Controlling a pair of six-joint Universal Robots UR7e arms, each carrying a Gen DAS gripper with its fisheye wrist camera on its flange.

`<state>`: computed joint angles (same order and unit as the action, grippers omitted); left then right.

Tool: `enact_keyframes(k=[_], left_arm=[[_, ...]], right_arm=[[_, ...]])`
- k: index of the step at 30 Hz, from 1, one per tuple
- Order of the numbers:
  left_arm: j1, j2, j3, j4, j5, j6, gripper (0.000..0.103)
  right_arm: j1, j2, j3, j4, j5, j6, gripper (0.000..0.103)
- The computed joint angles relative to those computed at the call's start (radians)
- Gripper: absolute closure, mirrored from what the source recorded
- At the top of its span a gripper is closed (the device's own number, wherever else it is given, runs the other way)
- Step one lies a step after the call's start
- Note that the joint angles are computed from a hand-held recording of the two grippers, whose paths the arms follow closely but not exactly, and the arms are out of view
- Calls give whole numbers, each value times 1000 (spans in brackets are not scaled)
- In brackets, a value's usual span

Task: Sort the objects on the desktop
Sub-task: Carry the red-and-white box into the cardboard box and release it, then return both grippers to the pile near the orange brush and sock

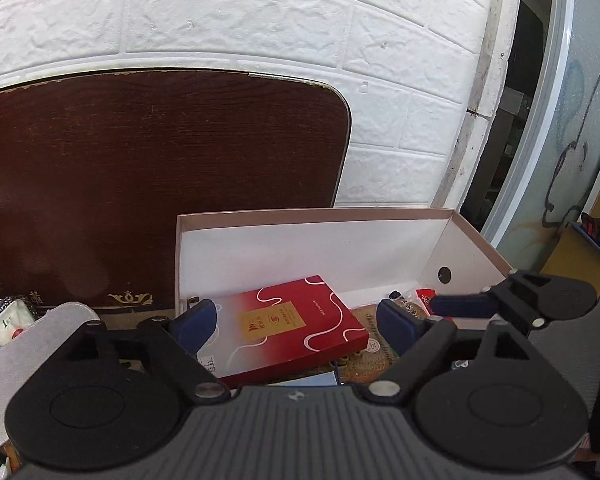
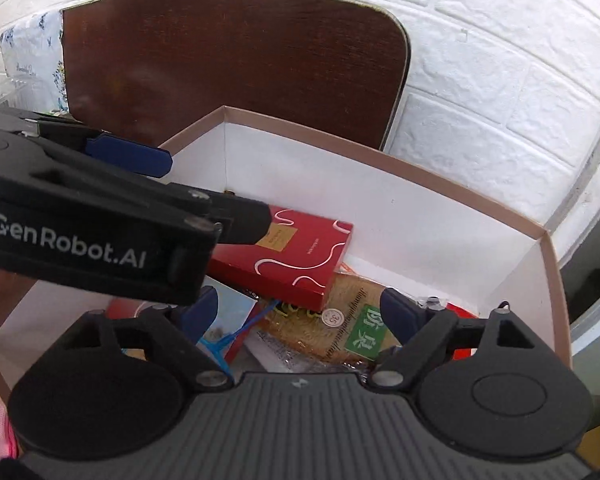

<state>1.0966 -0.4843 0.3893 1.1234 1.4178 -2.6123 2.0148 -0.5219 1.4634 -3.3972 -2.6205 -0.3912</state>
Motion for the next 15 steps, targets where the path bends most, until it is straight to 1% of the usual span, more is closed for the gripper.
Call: enact_keyframes(k=[1, 2, 3, 6, 9, 12, 15], left_arm=[[-1, -8, 10, -1, 0, -2, 13], [-3, -29, 43, -13, 0, -1, 13], [-5, -51, 77, -27, -1, 2, 13], [-15, -126, 193, -79, -2, 8, 13], [-27, -203, 309, -130, 5, 16, 13], [-39, -280, 419, -185, -4, 26, 13], [-48, -334, 485, -204, -16, 19, 12]], right_arm=[[10, 10, -6, -30, -18, -15, 12], [17, 10, -4, -32, -28, -5, 12], [21, 0, 7, -25, -23, 17, 12], [39, -17, 31, -39, -8, 40, 12], [66, -9, 33, -68, -31, 35, 12], [97, -9, 42, -54, -59, 80, 12], [128, 6, 40, -70, -92, 84, 12]])
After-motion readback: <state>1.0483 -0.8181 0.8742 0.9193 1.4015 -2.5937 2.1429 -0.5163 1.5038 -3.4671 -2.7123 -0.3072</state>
